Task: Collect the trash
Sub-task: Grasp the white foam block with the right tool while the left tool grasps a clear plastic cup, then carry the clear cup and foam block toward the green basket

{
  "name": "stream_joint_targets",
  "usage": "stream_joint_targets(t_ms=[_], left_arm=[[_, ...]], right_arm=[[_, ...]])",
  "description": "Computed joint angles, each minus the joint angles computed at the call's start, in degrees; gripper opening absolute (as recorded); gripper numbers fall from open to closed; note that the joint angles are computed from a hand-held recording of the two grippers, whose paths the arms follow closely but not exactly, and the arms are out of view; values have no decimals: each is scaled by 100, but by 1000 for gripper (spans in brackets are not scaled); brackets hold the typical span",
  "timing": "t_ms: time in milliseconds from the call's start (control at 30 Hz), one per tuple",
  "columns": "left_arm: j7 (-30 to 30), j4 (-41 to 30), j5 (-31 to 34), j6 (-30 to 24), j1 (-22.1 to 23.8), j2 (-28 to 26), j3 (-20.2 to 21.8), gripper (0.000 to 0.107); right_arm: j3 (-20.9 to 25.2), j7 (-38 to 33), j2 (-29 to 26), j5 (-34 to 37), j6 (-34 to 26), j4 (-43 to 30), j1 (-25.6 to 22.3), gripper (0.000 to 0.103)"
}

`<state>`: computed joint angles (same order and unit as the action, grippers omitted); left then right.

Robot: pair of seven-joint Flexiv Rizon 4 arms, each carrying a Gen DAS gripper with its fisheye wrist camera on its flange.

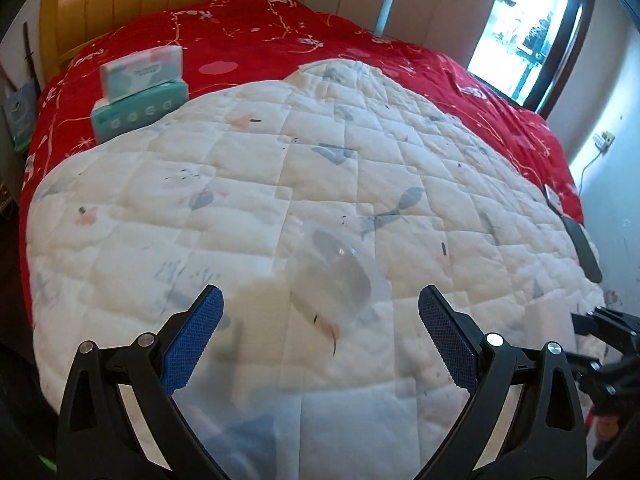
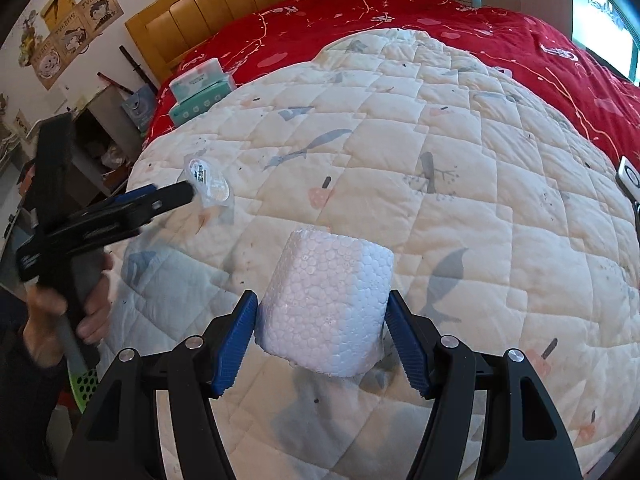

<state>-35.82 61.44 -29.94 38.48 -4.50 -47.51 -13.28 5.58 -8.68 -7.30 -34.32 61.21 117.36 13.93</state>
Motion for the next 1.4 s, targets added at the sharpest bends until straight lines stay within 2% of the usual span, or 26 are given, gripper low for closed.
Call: stream_joint_targets(t_ms=[67, 167, 200, 233, 267, 400, 500, 667, 1033, 1267, 1400], left_arm=[[103, -30, 59, 100, -60, -54, -12, 96], [107, -235, 169, -52, -146, -194, 16, 85], [79, -310, 188, -126, -164, -244, 22, 79], [33, -389, 205, -197, -180, -295, 34, 65], [-65, -515, 216, -362, -190, -365, 51, 61], [-115, -213, -18, -271, -43, -216, -67, 61], [191, 376, -287, -68, 181, 175, -188, 61], [547, 1161, -784, -69, 537, 800, -191, 61], [1196, 2437, -1735, -314, 1298, 1920, 358, 61], [1500, 2892, -2267, -302, 1724, 2276, 732, 61], [1448, 3022, -2403, -343, 1960, 2330, 923, 61]], right_arm=[[2, 37, 11, -2, 62, 54, -8, 63], [2, 84, 11, 23, 146, 106, -18, 63], [3, 106, 13, 20, 162, 123, -16, 63], [4, 124, 14, 16, 176, 137, -13, 63], [9, 146, 22, 8, 181, 154, -7, 63], [24, 268, 67, -89, 157, 194, 28, 63], [42, 464, 109, -257, 174, 226, 67, 63], [110, 845, 130, -518, 225, 200, 185, 63], [271, 1114, -205, -898, -61, -393, 792, 63], [206, 1266, -593, -1075, -25, -835, 1247, 63], [202, 1187, -846, -977, -25, -1117, 1464, 63]])
